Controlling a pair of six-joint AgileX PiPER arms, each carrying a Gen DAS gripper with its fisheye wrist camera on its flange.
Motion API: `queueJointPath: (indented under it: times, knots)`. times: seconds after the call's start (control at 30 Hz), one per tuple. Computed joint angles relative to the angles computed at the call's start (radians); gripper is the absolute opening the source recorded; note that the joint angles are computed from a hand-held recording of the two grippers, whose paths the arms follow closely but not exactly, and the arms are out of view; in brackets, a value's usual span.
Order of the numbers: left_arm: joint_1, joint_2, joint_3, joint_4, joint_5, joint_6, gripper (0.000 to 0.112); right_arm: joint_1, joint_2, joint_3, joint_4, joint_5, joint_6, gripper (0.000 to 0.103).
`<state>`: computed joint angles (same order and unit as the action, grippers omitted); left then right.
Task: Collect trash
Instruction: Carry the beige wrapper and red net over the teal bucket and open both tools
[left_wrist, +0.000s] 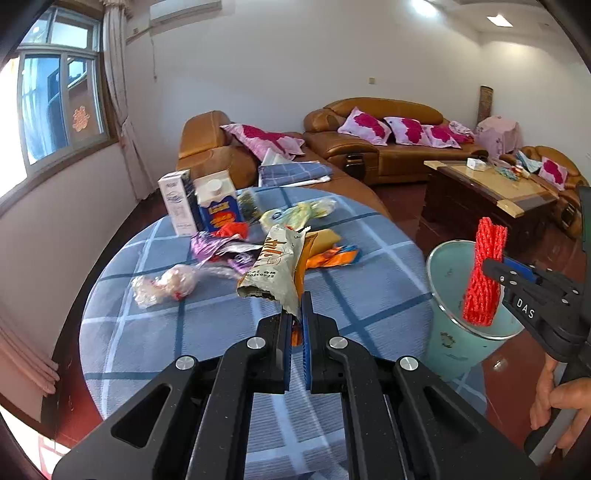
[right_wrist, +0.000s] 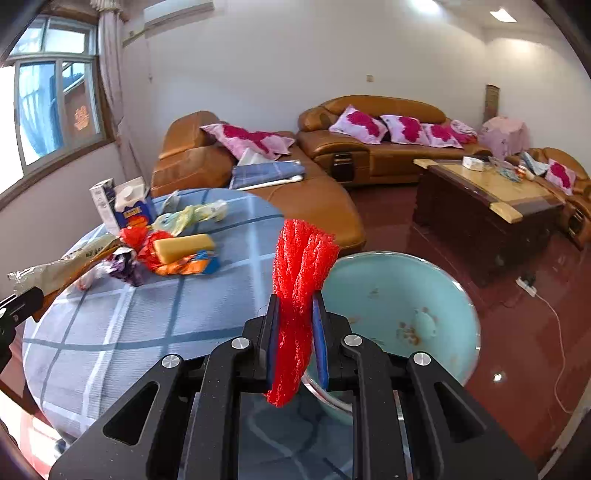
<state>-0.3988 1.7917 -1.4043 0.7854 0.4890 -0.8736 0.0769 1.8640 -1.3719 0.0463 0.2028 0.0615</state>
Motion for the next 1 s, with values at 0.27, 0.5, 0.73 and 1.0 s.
queueJointPath:
  times: [0.27, 0.5, 0.73, 1.0]
  knots:
    - [-0.073, 0.037, -0.071, 0.017, 0.045, 0.004, 0.004, -0.074, -0.025, 0.053, 0.009, -0.032, -0.003, 0.018]
    - [-0.133, 0.090, -0.166, 0.010, 0.082, 0.025, 0.004, -0.134, -0.023, 0.055, 0.070, -0.043, -0.052, 0.018]
    - [-0.178, 0.172, -0.304, -0.049, 0.108, 0.111, 0.004, -0.185, 0.001, 0.029, -0.031, -0.041, 0.068, 0.018]
    - [-0.198, 0.298, -0.481, -0.186, 0.131, 0.262, 0.004, -0.210, 0.049, -0.001, -0.206, -0.034, 0.256, 0.018]
